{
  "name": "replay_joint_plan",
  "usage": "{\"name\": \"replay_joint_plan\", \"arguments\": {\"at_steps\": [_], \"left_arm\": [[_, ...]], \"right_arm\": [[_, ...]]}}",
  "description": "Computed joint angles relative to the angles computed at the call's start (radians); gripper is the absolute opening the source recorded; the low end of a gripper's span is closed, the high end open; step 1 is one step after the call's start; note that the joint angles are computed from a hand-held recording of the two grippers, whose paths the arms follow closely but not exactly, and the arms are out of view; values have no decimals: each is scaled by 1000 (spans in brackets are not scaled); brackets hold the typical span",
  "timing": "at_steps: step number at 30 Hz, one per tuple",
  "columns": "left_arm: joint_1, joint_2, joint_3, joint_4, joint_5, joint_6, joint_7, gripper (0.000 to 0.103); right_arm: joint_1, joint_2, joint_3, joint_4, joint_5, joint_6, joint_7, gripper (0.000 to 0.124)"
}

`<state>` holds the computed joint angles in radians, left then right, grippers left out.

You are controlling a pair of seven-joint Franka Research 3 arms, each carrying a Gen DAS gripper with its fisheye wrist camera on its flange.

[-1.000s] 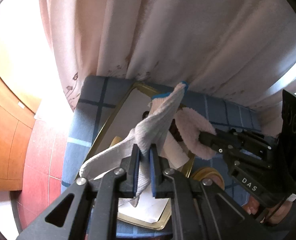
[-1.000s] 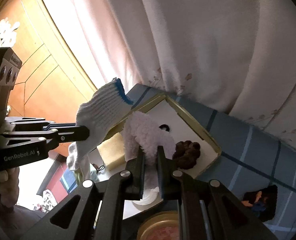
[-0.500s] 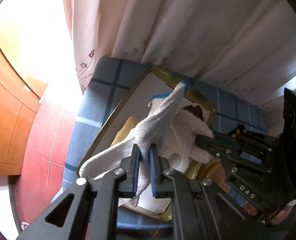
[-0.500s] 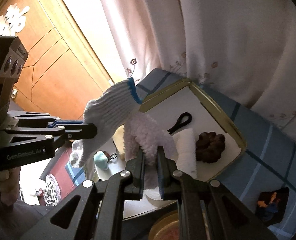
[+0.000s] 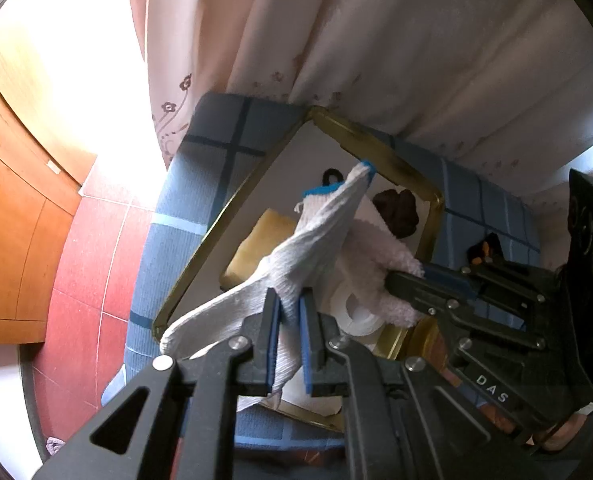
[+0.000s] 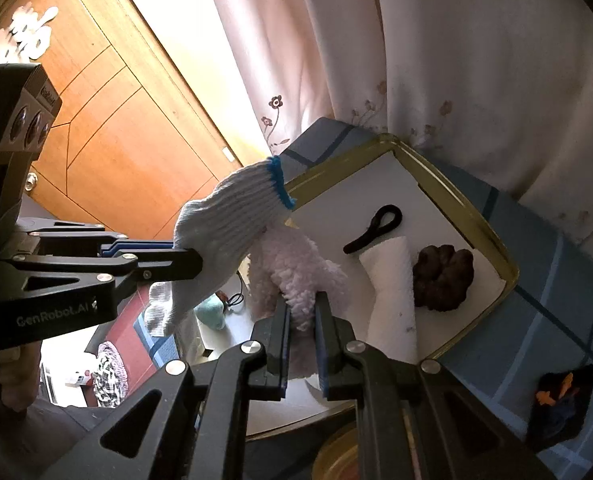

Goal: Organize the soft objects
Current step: 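Open the left gripper to drop the glove while the right gripper releases the pink plush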

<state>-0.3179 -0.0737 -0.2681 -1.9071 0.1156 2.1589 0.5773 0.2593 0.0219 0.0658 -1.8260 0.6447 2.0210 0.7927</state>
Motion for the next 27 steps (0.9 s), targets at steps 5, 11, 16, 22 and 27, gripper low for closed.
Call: {"name": "replay_joint_plan", "arguments": {"at_steps": [5,11,16,22,27], "left_arm": [[0,10,1,8,-9,-15,10,9],[0,20,0,25,2,-47,10,28],[-1,38,-2,53,25,-52,14,41],[-14,116,-9,153,75,-49,30,55],[-40,221,-17,279,80,-68,90,56]], "right_arm": [[2,6,2,2,-7,-23,28,18],[3,-4,2,-13,4,-6,43,57],[-5,-22,-8,-22,-23,19,65,57],[-38,-52,-35,-43,-20,56,97,57],[-74,-80,-60,-74,-49,88,152,57]]}}
